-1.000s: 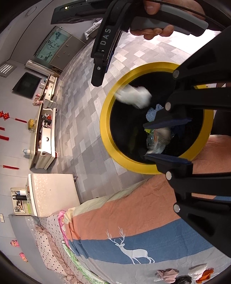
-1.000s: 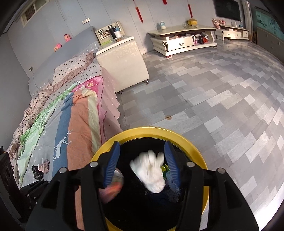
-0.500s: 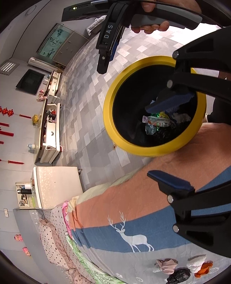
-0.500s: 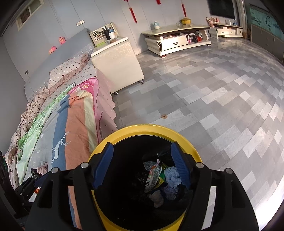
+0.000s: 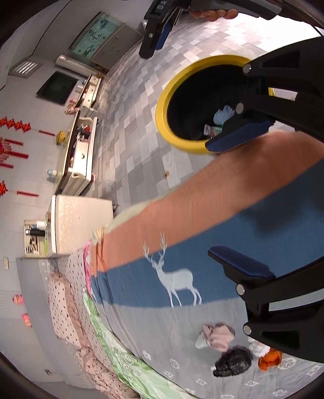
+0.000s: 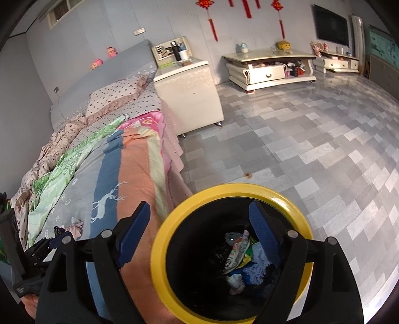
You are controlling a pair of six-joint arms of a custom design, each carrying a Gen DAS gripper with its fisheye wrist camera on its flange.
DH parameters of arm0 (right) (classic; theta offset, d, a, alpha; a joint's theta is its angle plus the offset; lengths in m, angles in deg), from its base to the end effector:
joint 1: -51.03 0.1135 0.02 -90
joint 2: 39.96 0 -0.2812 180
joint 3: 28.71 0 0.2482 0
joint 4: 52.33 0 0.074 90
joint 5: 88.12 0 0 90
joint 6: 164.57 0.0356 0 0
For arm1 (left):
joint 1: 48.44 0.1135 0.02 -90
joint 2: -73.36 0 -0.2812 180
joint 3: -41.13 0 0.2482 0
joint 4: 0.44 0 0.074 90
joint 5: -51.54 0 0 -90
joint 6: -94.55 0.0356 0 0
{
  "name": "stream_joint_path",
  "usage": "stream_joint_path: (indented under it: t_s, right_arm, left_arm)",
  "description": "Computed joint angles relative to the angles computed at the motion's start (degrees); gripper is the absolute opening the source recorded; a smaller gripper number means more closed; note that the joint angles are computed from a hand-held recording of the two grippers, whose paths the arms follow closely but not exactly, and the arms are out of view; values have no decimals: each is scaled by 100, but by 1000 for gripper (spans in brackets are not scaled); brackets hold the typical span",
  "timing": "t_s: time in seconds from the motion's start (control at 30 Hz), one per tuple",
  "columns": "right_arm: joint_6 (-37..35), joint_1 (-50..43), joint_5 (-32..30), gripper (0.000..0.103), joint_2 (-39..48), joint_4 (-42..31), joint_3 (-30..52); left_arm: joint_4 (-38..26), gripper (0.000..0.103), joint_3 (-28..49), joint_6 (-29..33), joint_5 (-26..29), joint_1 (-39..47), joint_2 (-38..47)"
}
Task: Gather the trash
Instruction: 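Open both grippers to drop the pouch and tissue into the bin, then move both grippers back over the remaining trash on the bed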
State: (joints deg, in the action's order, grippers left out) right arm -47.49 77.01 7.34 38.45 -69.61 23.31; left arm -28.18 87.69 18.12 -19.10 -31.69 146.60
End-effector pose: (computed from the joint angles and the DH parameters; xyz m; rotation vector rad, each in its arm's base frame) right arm 0.2397 0.1130 0.2031 0.0706 2.3543 0.3496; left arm 0.2172 0.0530 0.1838 0.0661 2.4547 -0.1979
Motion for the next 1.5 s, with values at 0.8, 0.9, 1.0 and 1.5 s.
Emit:
stream_joint_path:
  t_s: [0.8,0.9,1.0,1.5]
  right_arm:
    - [73,3143,462,79,3181,-580,3552]
    - [-90,3389,335,79,3833,-803,4280]
    - [-233,3587,195,79,4390,-1001,4878]
    - [-995,4079,-296,79,6884,-2464,8143]
  left_arm:
    - [-183,75,2090,2061,502,4094,2794]
    - [-177,75,2350,2081,477,4245,3145]
    - [-163,75,2574,2098,439,4339,3455]
    - [-106,75,3416,2026,214,4451,4609]
